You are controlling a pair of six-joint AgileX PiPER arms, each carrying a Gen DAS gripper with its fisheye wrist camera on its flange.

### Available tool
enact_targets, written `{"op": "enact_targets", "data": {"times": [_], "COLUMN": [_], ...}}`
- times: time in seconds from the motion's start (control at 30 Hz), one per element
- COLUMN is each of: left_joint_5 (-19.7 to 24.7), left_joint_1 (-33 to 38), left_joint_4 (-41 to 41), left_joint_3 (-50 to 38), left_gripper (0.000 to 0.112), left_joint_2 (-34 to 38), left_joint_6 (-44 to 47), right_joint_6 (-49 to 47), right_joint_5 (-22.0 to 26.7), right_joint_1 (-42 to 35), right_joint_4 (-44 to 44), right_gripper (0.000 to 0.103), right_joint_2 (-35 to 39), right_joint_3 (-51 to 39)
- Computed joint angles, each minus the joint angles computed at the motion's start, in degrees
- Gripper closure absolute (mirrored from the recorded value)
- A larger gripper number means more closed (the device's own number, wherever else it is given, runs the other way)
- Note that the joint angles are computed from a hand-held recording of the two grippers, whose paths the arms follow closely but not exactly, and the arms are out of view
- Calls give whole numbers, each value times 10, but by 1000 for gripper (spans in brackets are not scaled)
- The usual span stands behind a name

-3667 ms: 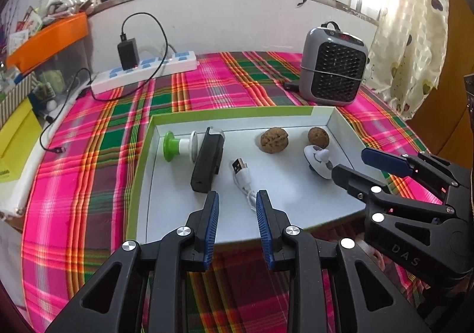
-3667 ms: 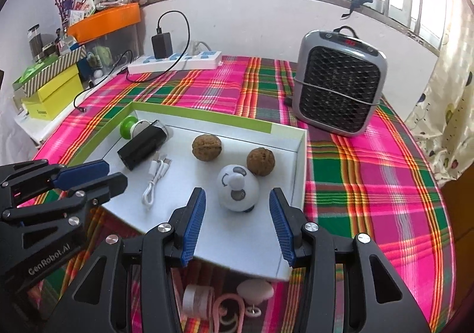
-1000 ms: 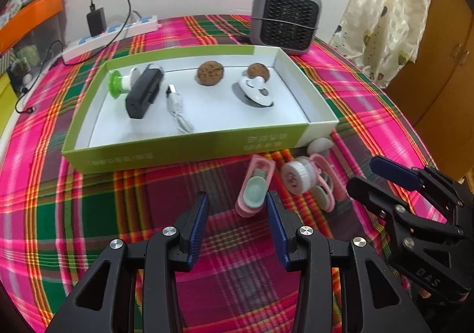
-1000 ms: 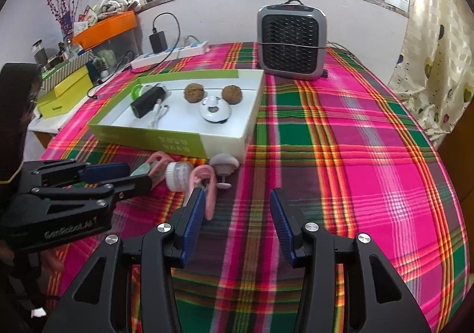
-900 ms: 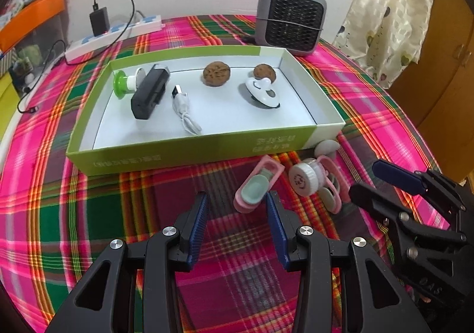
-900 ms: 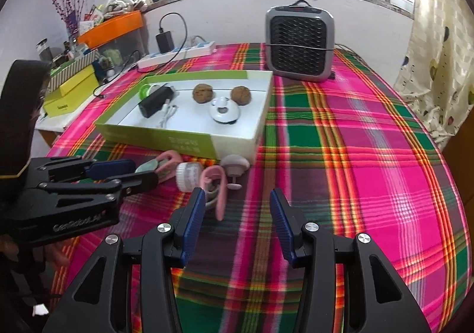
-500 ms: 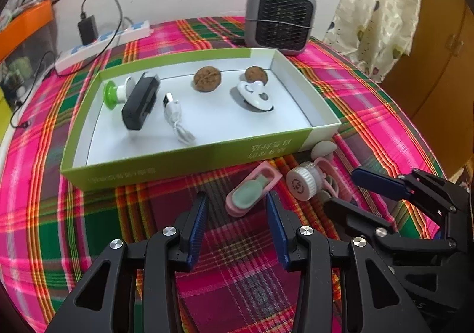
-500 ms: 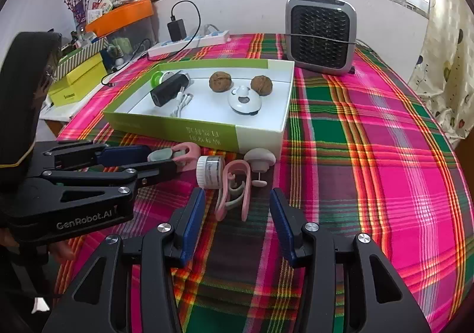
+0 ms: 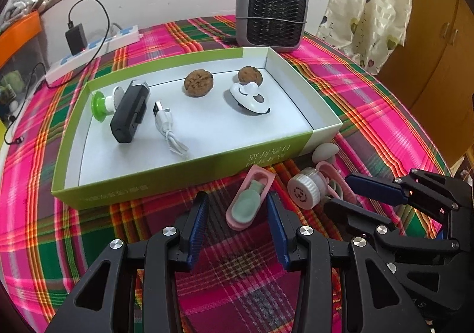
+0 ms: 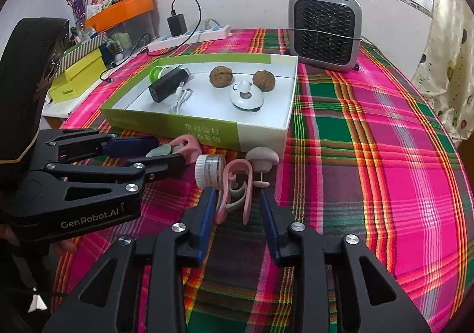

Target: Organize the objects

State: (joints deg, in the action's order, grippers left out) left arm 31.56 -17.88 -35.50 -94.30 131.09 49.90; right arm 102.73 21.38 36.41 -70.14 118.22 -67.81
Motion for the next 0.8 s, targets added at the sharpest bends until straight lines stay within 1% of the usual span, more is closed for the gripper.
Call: {"op": "enact_targets", "data": {"times": [0.07,0.13,0.37,0.53,0.8], "left_joint_5": [-1,-1,-5,-6,-6], "left_joint_1": [-1,-1,-1,0,0], "left_joint_4": [0,-2,-4,-3,-5], "left_joint_3": [-1,-1,0,2,3], "left_gripper": [74,74,75,77,77], "left_joint_2": [1,1,2,0,0], "left_joint_6": [0,1,1,-1,1], "right_joint_6": [-6,-19,-25,-10,29], "right_joint_5": [-1,2,9,13,24], "right_joint_1": [0,1,4,10,20], "right_joint_4": [4,14,18,6,-14], "right_gripper": [76,78,79,79,79], "right_joint_2": [1,3,1,-7,-27], "right_joint_3": [-1,-5,-4,9,44]}}
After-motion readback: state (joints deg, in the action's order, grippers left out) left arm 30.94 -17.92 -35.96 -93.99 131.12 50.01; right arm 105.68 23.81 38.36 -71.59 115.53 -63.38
